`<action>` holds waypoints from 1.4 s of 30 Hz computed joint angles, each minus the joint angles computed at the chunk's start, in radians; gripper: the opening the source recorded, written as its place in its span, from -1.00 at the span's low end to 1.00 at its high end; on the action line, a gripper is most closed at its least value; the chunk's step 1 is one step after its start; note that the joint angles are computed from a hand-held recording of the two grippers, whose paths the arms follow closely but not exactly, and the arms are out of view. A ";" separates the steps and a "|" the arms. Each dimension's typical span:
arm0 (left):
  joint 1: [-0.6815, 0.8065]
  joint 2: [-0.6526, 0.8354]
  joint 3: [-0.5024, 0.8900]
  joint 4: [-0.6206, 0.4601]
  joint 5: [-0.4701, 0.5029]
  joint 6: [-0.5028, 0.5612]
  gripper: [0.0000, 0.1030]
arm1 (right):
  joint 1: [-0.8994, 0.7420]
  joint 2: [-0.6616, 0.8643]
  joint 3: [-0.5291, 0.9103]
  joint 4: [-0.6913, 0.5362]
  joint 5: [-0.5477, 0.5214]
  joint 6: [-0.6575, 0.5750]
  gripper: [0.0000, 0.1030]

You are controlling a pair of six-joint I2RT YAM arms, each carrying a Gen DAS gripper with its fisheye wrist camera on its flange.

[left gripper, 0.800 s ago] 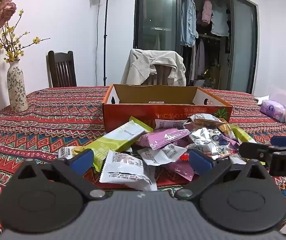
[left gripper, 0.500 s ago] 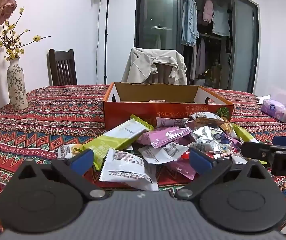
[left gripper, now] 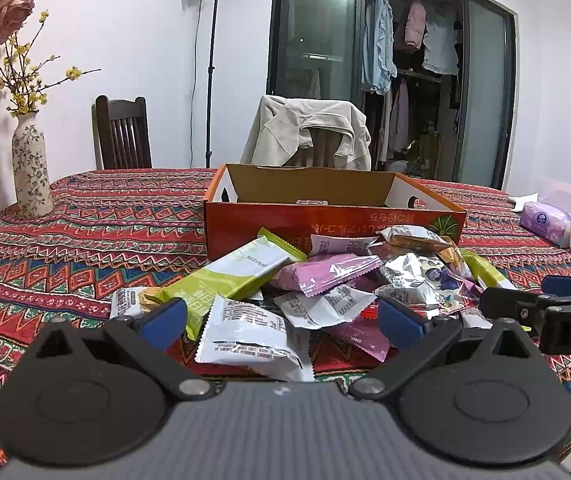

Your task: Organize snacks

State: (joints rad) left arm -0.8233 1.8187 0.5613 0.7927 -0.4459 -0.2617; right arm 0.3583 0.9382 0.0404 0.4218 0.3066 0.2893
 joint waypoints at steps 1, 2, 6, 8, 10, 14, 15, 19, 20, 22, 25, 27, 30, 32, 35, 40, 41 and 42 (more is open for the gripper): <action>0.000 0.000 0.000 0.000 0.000 0.000 1.00 | 0.000 0.001 0.001 -0.002 0.001 0.000 1.00; -0.001 0.001 0.001 0.000 -0.003 -0.001 1.00 | -0.005 0.004 -0.002 0.004 -0.005 -0.002 1.00; 0.000 0.003 0.004 0.000 0.000 0.000 1.00 | -0.009 0.005 -0.003 0.006 -0.007 -0.004 1.00; 0.002 0.004 0.005 -0.001 0.001 0.000 1.00 | -0.018 0.004 -0.006 0.009 -0.015 -0.009 1.00; 0.001 0.006 0.005 0.000 0.000 0.000 1.00 | -0.013 0.006 -0.004 0.007 -0.011 -0.006 1.00; 0.002 0.008 0.005 0.003 0.002 0.001 1.00 | -0.017 0.012 -0.004 0.015 -0.014 -0.008 1.00; 0.002 0.007 0.005 0.004 0.002 0.001 1.00 | -0.019 0.009 -0.006 0.012 -0.015 -0.010 1.00; 0.002 0.008 0.005 0.005 0.002 0.001 1.00 | -0.017 0.006 -0.004 0.007 -0.013 -0.008 1.00; 0.001 0.008 0.005 0.005 0.001 0.001 1.00 | -0.017 0.005 -0.005 0.007 -0.013 -0.009 1.00; 0.002 0.011 0.006 0.006 0.002 0.001 1.00 | -0.018 0.002 -0.005 0.004 -0.014 -0.010 1.00; 0.004 0.009 0.004 0.008 0.008 0.000 1.00 | -0.022 0.020 -0.007 0.024 -0.016 -0.013 1.00; 0.004 0.008 0.001 0.011 0.008 0.001 1.00 | -0.023 0.018 -0.007 0.021 -0.016 -0.014 1.00; 0.006 0.009 0.000 0.014 0.009 0.001 1.00 | -0.022 0.016 -0.006 0.017 -0.015 -0.014 1.00; 0.003 0.009 0.000 0.014 0.007 0.000 1.00 | -0.023 0.014 -0.006 0.016 -0.016 -0.014 1.00; 0.003 0.011 -0.001 0.019 0.008 0.001 1.00 | -0.026 0.013 -0.007 0.016 -0.018 -0.016 1.00; 0.001 0.015 -0.003 0.027 0.006 0.001 1.00 | -0.020 0.012 -0.005 0.012 -0.013 -0.013 1.00; 0.000 0.015 -0.003 0.027 0.004 0.001 1.00 | -0.024 0.009 -0.007 0.012 -0.017 -0.016 1.00; 0.000 0.014 -0.003 0.027 0.005 0.000 1.00 | -0.023 0.010 -0.006 0.012 -0.016 -0.015 1.00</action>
